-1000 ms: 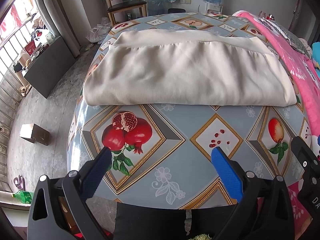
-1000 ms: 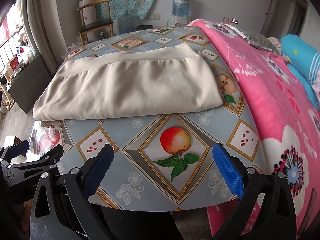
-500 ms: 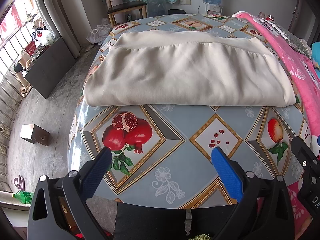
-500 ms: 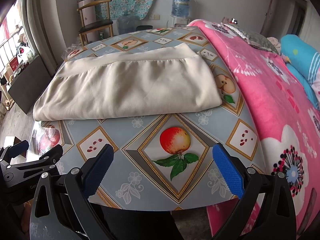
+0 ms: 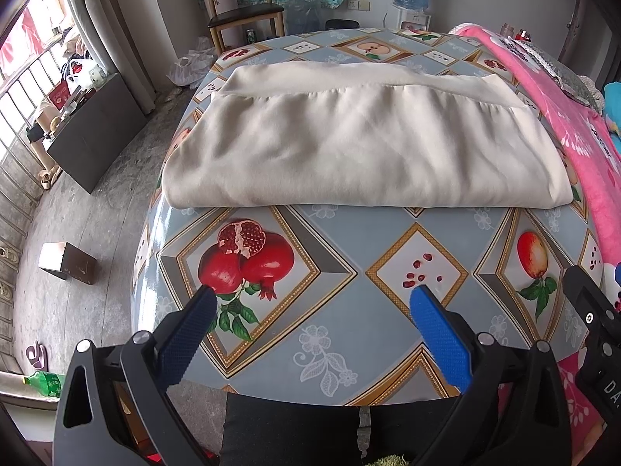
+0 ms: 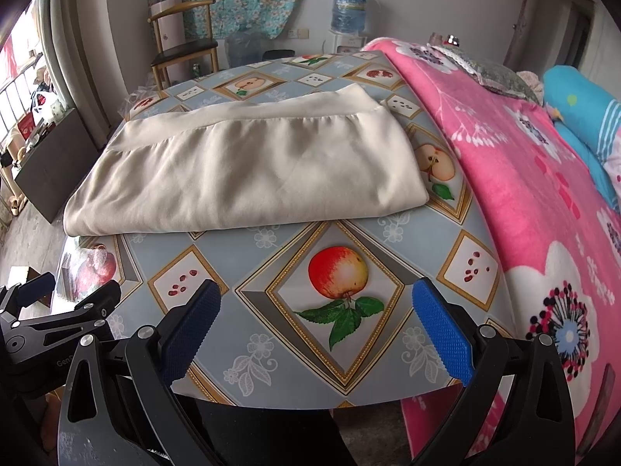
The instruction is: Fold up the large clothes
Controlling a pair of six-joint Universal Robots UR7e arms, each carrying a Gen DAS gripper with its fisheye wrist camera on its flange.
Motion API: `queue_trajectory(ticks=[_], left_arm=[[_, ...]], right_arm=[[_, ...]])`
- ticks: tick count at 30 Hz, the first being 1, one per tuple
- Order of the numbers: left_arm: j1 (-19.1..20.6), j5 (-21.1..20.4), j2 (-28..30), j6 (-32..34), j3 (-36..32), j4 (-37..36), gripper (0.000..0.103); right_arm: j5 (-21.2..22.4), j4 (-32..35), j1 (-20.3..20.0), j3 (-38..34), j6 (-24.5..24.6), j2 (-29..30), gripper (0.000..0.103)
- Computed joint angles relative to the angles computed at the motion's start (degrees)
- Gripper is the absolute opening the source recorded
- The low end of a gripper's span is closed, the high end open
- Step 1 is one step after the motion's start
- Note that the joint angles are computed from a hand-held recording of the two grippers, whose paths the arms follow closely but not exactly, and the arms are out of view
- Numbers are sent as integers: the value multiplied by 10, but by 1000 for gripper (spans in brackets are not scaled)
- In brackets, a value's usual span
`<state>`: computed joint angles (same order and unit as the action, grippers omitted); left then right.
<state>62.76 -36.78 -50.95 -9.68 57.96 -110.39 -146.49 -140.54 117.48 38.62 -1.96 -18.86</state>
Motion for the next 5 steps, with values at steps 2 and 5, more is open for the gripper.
queue_trajectory(ticks=[2,5], left_arm=[[0,-1,1,3,-1,-1,98],[0,0,1,2,-1,-1,98]], right_arm=[[0,0,0,5,2,-4,96],[0,0,0,6,1,-5,96]])
